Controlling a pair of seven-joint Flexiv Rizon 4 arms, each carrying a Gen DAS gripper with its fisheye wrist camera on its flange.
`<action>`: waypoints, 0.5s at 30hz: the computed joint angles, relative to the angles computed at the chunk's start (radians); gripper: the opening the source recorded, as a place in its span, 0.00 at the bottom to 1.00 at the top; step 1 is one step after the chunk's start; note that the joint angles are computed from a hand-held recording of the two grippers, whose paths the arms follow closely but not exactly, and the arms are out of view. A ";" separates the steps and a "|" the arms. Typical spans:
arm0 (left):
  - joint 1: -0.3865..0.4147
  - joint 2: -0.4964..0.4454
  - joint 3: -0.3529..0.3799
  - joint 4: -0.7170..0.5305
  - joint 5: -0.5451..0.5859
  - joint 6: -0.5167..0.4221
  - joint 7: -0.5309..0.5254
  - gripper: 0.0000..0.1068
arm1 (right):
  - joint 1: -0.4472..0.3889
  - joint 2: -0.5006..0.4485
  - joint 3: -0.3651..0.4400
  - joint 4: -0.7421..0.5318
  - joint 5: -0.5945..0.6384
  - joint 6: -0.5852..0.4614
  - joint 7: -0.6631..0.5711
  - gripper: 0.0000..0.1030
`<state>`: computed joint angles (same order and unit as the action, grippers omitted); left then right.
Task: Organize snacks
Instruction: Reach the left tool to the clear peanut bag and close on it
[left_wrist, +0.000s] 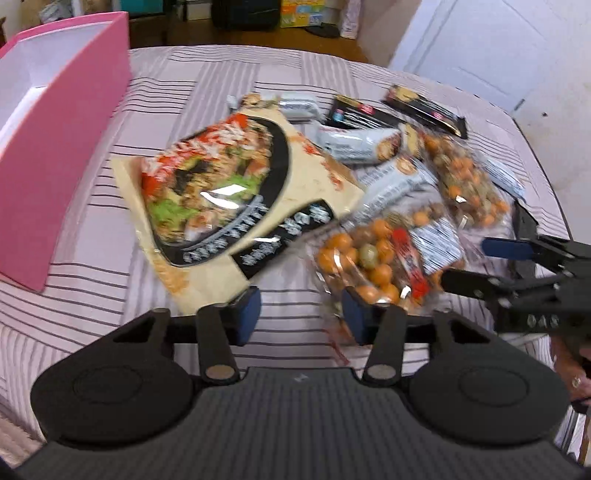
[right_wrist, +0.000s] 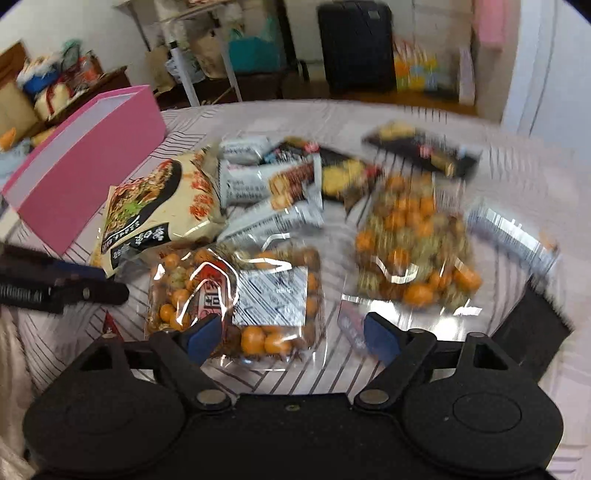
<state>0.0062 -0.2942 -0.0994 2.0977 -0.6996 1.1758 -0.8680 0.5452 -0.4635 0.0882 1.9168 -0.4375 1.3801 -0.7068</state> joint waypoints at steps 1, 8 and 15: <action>-0.005 -0.001 -0.005 0.007 -0.001 0.020 0.010 0.29 | -0.026 -0.009 0.031 -0.001 0.031 0.023 -0.017 0.84; -0.014 -0.036 -0.005 -0.004 0.035 0.001 -0.056 0.13 | 0.011 -0.038 -0.005 -0.028 0.002 -0.018 -0.048 1.00; 0.020 -0.037 -0.099 0.055 -0.162 0.101 0.060 0.08 | 0.052 -0.044 -0.039 -0.020 -0.033 0.010 0.004 0.92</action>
<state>0.0259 -0.3307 -0.1984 2.1528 -0.8618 1.2768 -0.8076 0.5972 -0.5072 0.0487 1.8967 -0.4703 1.3905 -0.7025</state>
